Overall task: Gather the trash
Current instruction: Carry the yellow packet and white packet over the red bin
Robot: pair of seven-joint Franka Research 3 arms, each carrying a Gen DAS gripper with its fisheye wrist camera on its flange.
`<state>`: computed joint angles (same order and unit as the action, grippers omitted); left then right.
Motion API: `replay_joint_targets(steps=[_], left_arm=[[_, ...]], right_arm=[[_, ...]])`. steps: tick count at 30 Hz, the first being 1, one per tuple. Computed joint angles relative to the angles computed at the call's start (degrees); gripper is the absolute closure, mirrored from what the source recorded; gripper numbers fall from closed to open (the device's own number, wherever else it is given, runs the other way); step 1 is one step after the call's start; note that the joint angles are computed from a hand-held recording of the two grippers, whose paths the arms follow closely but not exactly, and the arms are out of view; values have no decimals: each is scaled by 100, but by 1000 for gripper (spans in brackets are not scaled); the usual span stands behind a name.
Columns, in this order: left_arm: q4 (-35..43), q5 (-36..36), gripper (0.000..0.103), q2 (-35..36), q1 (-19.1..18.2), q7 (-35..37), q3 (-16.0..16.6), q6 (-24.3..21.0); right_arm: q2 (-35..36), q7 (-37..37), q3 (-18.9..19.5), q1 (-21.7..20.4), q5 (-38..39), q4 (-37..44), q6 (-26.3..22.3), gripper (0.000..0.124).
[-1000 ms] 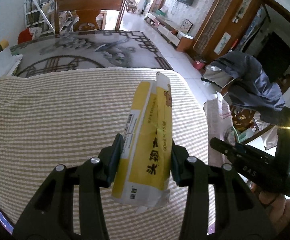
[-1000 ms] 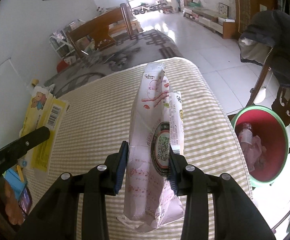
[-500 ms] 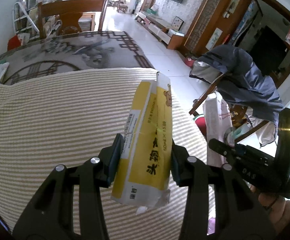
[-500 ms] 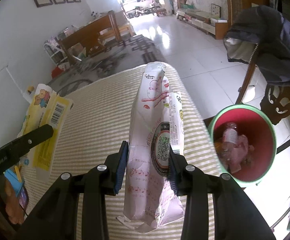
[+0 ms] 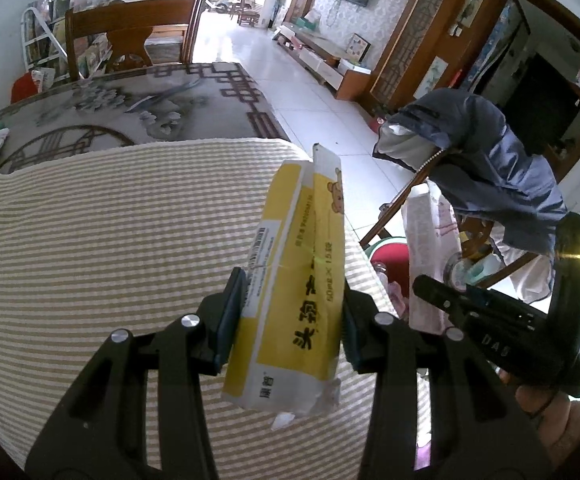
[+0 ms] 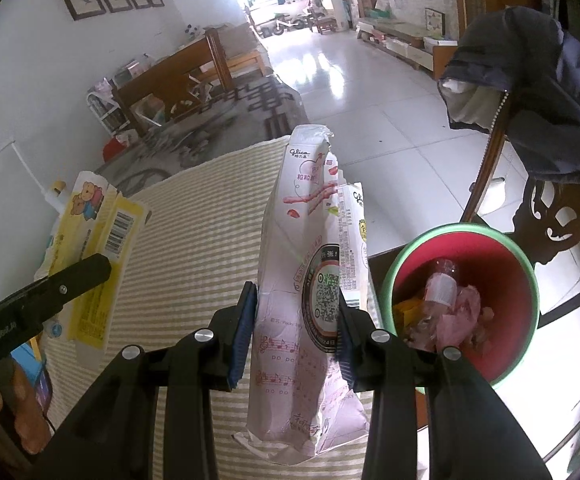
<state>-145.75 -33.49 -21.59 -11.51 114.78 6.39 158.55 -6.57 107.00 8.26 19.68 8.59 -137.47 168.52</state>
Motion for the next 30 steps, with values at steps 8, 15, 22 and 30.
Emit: replay_joint_targets(steps=[8, 15, 22, 30], left_arm=[[130, 247, 62, 147, -39, -447, -273, 158], [325, 401, 62, 374, -203, -685, -437, 195], [559, 457, 62, 610, -341, -776, -652, 196], [929, 467, 62, 979, -451, -802, -916, 160]], right_arm=[[-90, -804, -247, 82, 752, -70, 3, 88], [-257, -1159, -350, -35, 1158, -260, -5, 88], [-465, -1363, -493, -204, 1413, -467, 12, 88], [-641, -1528, -644, -422, 1620, -657, 26, 88]])
